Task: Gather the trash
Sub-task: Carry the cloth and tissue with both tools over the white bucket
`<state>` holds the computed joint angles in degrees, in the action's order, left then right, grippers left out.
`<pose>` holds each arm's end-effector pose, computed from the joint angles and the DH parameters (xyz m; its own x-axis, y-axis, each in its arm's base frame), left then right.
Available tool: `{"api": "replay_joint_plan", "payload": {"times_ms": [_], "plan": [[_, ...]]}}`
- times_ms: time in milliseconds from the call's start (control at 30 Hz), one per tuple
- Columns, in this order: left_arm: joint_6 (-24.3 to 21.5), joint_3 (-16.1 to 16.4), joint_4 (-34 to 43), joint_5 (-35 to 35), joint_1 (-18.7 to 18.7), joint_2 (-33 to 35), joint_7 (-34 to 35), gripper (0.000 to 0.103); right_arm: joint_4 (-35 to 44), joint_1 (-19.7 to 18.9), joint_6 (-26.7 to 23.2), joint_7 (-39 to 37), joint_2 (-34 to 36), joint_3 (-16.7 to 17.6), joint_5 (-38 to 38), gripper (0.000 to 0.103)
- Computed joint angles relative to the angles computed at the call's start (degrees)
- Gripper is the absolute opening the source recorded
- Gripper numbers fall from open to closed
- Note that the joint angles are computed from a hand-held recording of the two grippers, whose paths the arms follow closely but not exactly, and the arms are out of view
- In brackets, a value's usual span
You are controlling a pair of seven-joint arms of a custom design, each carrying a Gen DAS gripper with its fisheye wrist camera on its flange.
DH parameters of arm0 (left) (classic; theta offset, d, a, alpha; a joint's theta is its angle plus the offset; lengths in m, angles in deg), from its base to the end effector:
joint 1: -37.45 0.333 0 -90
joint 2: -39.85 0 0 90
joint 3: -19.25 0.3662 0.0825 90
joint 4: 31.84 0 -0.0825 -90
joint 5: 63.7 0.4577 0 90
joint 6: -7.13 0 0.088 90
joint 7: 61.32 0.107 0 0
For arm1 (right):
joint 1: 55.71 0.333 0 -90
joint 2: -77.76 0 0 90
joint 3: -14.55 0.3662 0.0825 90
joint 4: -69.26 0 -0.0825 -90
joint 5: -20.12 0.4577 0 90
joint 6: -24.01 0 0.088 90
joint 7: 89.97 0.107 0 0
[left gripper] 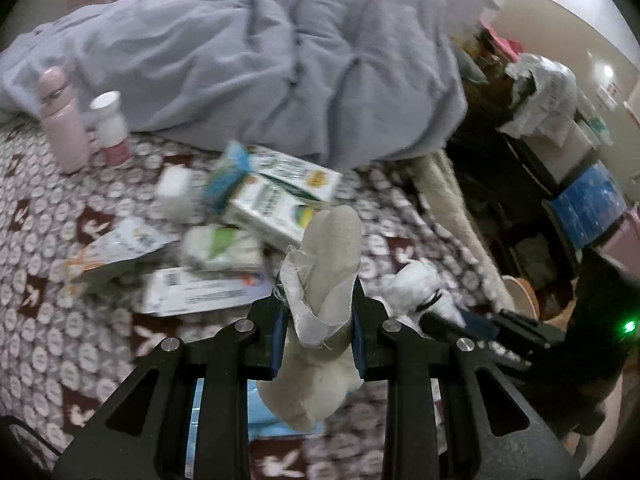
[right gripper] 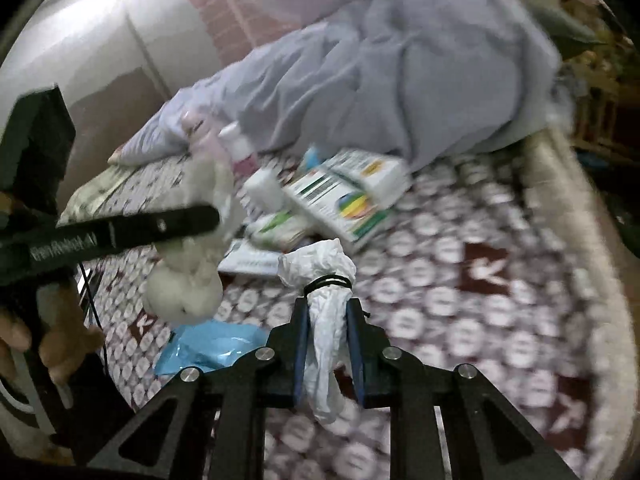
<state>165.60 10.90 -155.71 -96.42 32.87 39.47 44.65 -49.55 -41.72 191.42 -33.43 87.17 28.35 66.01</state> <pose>0.6260 -0.1202 0.4731 -0.1304 -0.9422 0.3086 -0.8277 -0.0679 -0.5570 0.6210 0.2702 0.4215 0.4050 -0.8676 -0.2884 -0.7564 -0.1406 -0.6389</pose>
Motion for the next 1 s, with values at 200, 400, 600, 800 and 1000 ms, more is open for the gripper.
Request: {"api": "replay_joint_plan", "payload": {"times_ms": [200, 400, 600, 800, 1000], "plan": [[0.5, -2.1, 2.0, 2.0, -2.6, 1.5, -0.4, 0.024, -5.3, -0.4, 4.8, -0.8, -5.5, -2.1, 4.3, 0.018], [1.0, -3.8, 5.1, 2.9, -5.1, 3.5, -0.4, 0.024, -9.6, 0.8, 7.1, 0.6, -10.0, -7.5, 4.9, 0.018], [0.5, -5.2, 8.2, 4.8, -7.3, 5.8, -0.7, 0.024, -13.5, 2.5, 8.8, 4.2, -13.3, -12.4, 2.9, 0.018], [-0.1, -6.5, 11.2, 6.0, -9.1, 8.1, -0.5, 0.024, -16.7, 4.1, 10.8, 8.4, -15.9, -17.0, -0.7, 0.018], [-1.2, -7.9, 15.1, 5.6, -10.5, 11.0, 0.7, 0.024, -20.0, 3.1, 12.6, 16.3, -18.2, -19.5, -8.2, 0.018]]}}
